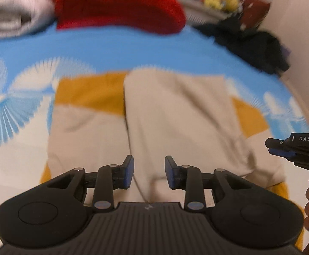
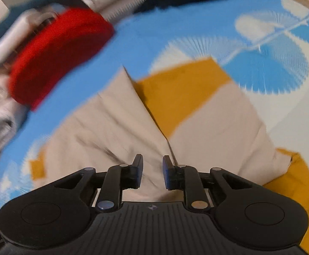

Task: Fold large clothes

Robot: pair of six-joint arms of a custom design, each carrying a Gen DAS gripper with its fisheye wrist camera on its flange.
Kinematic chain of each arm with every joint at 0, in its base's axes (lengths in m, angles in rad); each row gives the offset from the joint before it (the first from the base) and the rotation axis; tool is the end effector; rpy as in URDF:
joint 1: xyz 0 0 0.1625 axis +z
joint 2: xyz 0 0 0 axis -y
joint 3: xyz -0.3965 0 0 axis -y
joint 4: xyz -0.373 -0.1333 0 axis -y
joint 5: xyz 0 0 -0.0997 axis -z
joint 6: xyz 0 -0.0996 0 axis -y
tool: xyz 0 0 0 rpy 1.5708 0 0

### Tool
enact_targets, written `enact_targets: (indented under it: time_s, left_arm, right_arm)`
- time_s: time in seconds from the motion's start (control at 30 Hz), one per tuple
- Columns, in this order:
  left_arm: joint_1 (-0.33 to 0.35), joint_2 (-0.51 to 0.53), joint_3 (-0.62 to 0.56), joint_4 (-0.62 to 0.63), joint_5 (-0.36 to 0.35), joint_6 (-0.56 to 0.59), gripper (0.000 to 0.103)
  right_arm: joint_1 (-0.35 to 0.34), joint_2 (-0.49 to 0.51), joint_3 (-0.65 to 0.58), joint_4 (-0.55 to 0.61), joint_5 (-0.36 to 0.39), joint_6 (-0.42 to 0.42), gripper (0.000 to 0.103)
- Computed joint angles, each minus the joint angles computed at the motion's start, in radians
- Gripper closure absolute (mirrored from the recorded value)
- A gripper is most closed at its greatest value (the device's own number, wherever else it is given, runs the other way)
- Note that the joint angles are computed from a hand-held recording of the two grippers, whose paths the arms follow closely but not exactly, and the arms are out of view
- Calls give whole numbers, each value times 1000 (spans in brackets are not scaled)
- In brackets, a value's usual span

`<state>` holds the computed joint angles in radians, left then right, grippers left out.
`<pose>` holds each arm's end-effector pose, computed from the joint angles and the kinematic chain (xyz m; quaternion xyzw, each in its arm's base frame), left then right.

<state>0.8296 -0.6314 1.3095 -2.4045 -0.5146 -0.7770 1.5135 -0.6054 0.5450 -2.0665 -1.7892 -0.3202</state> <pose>-0.3216 -0.6772 0.1296 -0.0546 0.8603 -0.3945 0.3182 0.0638 -0.8394 0.3807 0.0956 -0.9515 0.2483 0.1541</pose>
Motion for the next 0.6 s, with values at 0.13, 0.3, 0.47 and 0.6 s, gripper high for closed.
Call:
enact_targets:
  time_s: [0.13, 0.3, 0.47, 0.6]
  left_arm:
    - [-59, -42, 95, -114, 78, 78, 68]
    - [-148, -138, 274, -219, 105, 25, 79]
    - [-258, -257, 412, 13, 140, -232, 80]
    - [-349, -341, 528, 198, 125, -443, 80]
  right_arm:
    - [-2, -74, 52, -74, 83, -74, 82]
    - [-25, -223, 184, -193, 233, -128, 81]
    - [-82, -391, 327, -238, 248, -133, 77]
    - [-143, -524, 431, -221, 210, -178, 77]
